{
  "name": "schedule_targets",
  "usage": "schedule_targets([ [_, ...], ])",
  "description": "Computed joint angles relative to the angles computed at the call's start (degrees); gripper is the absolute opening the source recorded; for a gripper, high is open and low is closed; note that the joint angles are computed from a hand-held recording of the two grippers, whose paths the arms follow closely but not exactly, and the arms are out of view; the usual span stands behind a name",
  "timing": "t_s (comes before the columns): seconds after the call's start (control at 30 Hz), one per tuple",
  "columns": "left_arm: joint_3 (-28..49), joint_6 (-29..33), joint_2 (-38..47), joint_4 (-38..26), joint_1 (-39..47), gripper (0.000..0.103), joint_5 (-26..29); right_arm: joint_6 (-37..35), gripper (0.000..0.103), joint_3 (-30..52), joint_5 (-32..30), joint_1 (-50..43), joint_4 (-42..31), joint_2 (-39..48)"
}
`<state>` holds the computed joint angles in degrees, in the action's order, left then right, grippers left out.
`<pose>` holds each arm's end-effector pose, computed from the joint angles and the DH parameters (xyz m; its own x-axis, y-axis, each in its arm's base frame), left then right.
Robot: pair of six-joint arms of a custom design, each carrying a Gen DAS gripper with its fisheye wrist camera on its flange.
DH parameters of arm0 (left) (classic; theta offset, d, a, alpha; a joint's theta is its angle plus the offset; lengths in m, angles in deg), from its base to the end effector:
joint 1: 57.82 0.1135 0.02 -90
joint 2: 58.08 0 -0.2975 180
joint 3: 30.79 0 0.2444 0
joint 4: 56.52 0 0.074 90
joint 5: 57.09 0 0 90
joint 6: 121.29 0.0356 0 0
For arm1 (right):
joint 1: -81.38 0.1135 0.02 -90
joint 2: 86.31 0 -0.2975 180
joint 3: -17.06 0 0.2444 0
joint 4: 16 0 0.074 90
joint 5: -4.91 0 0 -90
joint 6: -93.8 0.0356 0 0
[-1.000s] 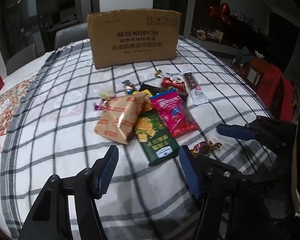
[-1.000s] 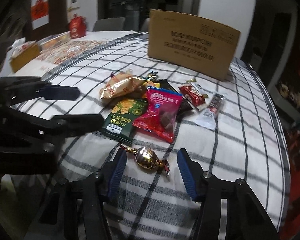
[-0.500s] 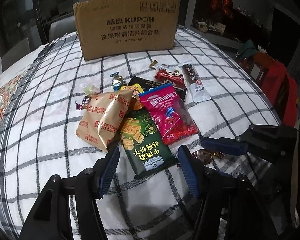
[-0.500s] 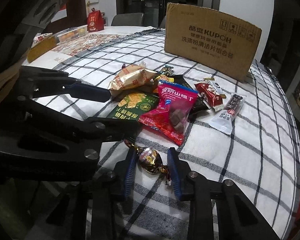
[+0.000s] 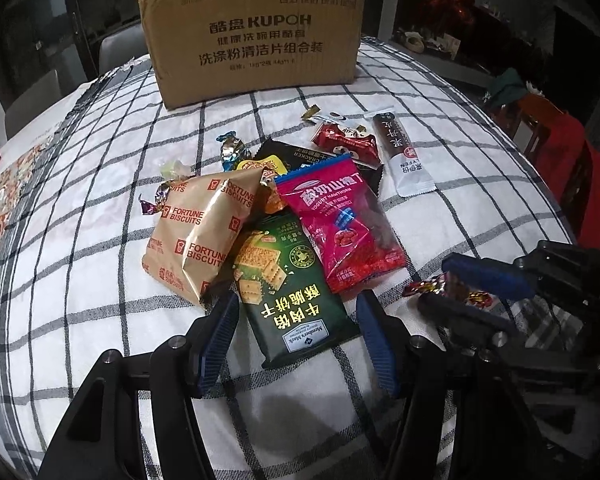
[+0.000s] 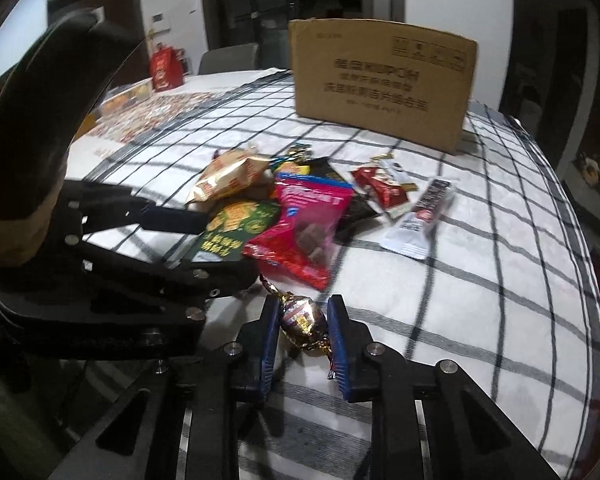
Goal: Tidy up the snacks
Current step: 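Grasp the green cracker packet with the left gripper while the right gripper holds the candy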
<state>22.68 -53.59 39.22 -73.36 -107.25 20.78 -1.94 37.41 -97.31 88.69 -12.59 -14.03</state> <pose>0.1926 -0.2135 0.1445 -0.7810 0.3418 -0.5227 0.4100 0.9119 -0.0164 0.1500 0.0268 0.1230 -0.7130 -0.1900 -0.6749 -0.3364 0.9373 0.0915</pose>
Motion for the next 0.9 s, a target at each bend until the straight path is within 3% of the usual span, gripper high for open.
schedule_targets([
  [0.2,-0.8,-0.5,-0.8,0.6,0.9,0.049,1.6,2.0,0.025,0.4,-0.2,-0.5,-1.4,-1.3],
  [0.67,-5.0,-1.0,-10.4,-0.3,-1.5,0.041,0.4,9.1,0.025,1.2,4.5,4.4,-13.0,-15.2],
  [0.73,-5.7,-0.9,-12.0,-0.3,-2.0,0.011,0.1,10.2,0.025,1.6,5.5,5.2,-15.2,-17.6],
  [0.77,-6.0,-0.5,-12.4,-0.3,-1.6,0.004,1.3,10.5,0.025,1.9,5.7,5.4,-15.8,-18.1],
  [0.9,-6.8,-1.8,-12.3,-0.1,-0.9,0.004,4.1,12.2,0.025,2.3,8.5,7.9,-18.8,-21.6],
])
